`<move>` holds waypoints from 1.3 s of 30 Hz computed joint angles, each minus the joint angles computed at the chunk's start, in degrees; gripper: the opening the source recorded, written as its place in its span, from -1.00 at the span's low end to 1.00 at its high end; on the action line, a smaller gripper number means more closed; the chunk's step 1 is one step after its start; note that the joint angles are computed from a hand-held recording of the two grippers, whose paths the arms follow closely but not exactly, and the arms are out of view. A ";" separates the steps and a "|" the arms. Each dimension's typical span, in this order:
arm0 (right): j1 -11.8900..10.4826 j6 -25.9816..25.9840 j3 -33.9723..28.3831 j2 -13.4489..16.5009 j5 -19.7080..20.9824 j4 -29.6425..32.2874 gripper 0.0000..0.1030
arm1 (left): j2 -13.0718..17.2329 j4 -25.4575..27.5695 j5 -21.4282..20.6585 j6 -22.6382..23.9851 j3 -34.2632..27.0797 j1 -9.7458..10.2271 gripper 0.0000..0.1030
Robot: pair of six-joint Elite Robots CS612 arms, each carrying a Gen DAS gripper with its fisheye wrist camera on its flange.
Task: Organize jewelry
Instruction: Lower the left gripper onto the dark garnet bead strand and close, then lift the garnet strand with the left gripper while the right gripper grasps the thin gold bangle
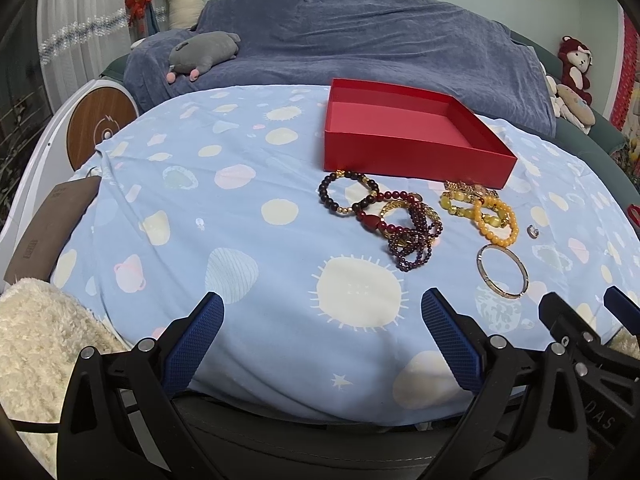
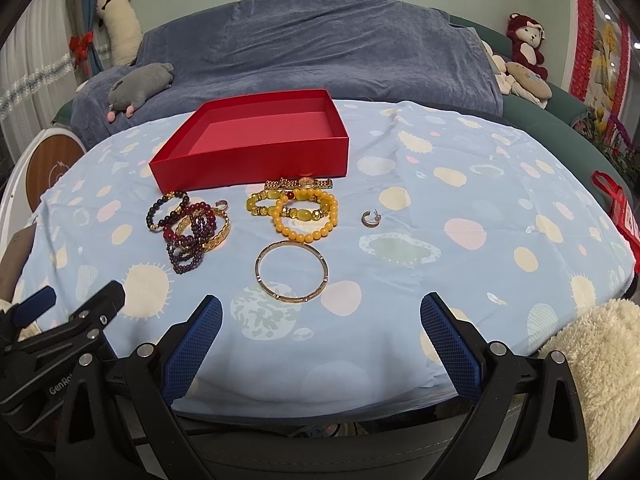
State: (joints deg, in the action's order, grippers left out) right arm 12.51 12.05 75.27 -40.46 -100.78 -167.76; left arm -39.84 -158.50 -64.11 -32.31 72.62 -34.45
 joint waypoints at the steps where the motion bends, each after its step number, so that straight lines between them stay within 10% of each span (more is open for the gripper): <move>1: -0.08 0.19 0.01 -0.03 0.10 -0.02 0.86 | 0.01 0.07 -0.59 -0.02 -0.05 0.08 0.86; 14: -1.18 3.96 -1.12 -0.06 1.26 3.62 0.86 | 1.34 1.67 -6.14 -1.12 -3.85 1.29 0.84; 24: -2.18 7.47 -2.08 0.33 1.77 6.93 0.86 | 6.87 9.23 -13.59 0.22 -13.98 2.60 0.19; 33: -2.35 6.62 -2.99 0.75 3.03 8.02 0.86 | 8.38 8.47 -19.02 0.94 -16.00 3.27 -0.80; 39: -2.58 6.54 -3.40 0.83 4.94 8.75 0.86 | 6.68 3.99 -19.65 -1.06 -12.66 3.58 -0.87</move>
State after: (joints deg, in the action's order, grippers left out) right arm 9.92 18.59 71.87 -39.63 -95.84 -159.01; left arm -33.16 -154.51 -83.76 -33.36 59.96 -30.87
